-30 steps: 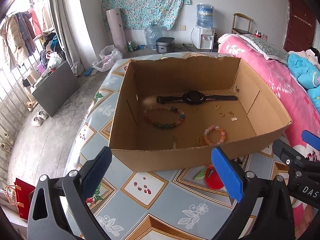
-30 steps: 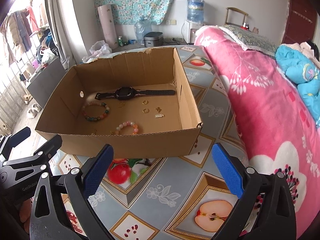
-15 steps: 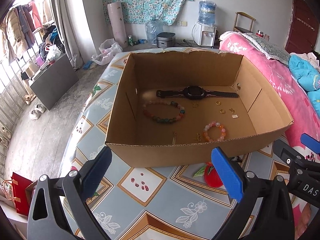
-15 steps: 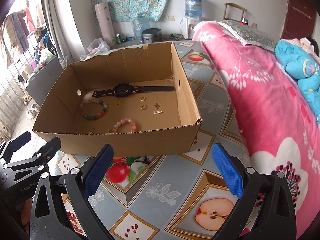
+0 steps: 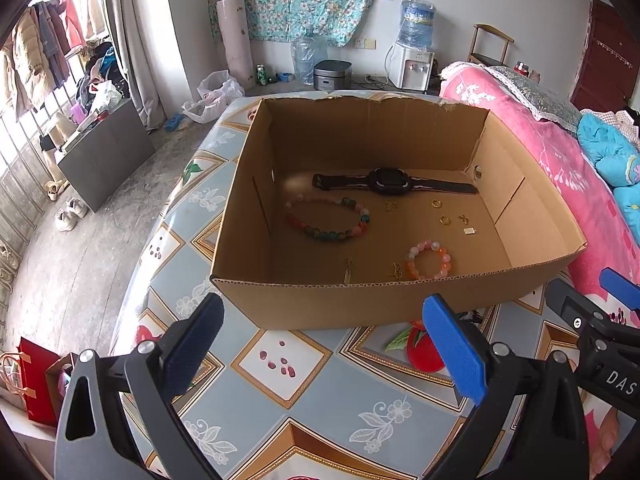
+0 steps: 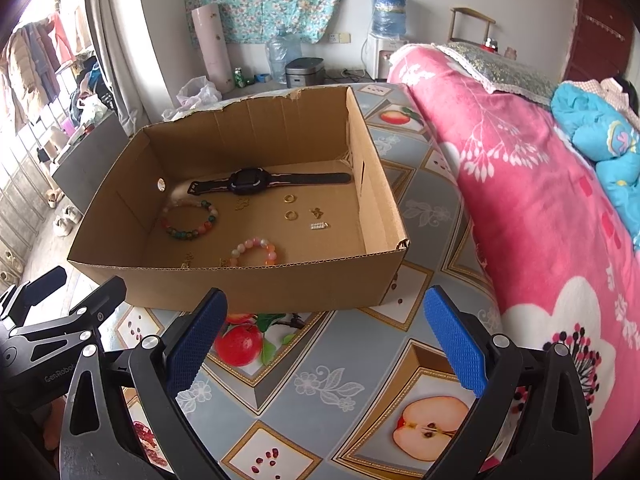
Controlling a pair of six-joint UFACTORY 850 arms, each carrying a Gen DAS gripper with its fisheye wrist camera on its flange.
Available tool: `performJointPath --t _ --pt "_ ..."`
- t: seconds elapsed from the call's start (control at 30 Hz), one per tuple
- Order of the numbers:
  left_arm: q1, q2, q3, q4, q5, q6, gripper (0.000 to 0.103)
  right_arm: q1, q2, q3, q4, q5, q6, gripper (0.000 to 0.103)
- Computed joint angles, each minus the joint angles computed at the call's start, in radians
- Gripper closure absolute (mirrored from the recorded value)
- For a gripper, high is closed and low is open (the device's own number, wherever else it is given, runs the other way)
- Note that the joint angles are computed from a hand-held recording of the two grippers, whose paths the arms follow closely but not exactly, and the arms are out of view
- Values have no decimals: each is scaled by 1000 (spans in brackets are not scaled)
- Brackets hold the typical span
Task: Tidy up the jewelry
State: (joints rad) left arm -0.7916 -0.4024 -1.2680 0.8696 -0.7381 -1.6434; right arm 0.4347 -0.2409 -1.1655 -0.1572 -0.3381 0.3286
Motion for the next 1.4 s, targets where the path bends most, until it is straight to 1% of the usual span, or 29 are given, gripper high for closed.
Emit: performJointPath --t 1.4 --pt "1 -1 -3 -18 16 15 5 0 -5 -10 27 -3 -49 8"
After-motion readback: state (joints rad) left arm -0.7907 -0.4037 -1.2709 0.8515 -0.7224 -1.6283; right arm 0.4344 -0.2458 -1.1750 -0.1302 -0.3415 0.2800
